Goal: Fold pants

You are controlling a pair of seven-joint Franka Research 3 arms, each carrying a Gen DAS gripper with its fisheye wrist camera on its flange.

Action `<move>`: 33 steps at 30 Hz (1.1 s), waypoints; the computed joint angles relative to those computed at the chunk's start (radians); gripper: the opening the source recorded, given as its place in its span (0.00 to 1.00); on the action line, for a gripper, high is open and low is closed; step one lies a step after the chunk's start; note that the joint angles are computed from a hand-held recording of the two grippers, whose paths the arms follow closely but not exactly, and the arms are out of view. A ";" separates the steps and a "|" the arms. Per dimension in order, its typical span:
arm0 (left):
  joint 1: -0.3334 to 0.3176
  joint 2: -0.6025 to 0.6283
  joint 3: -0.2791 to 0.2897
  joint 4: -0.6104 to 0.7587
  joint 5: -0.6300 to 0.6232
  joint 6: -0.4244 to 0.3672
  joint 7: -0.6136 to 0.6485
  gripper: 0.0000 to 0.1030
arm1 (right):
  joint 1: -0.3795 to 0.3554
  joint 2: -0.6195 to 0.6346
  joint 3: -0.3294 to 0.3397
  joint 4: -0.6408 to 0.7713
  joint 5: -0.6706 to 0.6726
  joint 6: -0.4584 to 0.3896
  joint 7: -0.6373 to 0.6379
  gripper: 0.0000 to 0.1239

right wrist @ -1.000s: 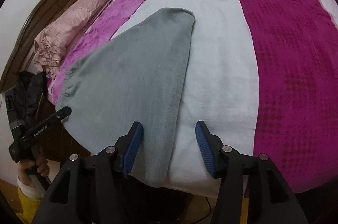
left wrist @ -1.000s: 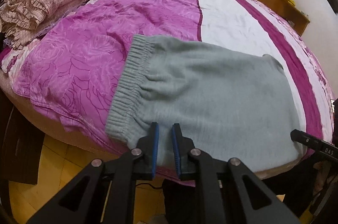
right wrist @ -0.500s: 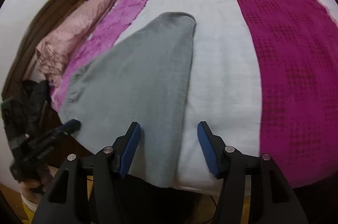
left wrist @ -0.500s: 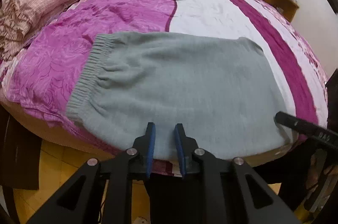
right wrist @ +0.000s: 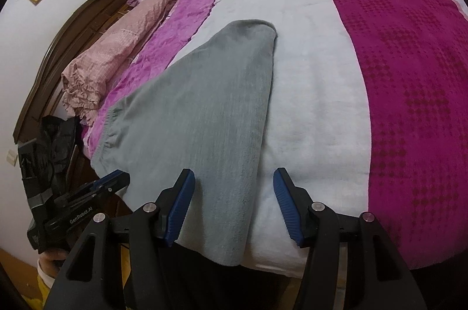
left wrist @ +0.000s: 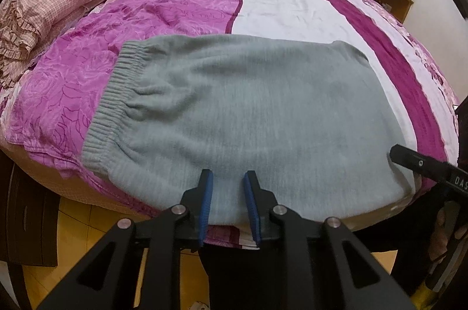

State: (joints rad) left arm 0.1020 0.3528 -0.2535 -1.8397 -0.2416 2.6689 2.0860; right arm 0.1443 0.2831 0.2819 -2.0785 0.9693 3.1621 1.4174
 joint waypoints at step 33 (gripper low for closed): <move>-0.026 -0.076 0.033 -0.034 -0.001 -0.027 -0.034 0.39 | 0.041 -0.032 -0.062 -0.029 -0.237 -0.032 0.171 0.07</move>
State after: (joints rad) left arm 0.0757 0.2765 -0.2202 -1.8733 -0.2424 2.6414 2.0520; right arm 0.1857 0.2507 0.2196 -2.1077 0.7322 3.1298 1.5884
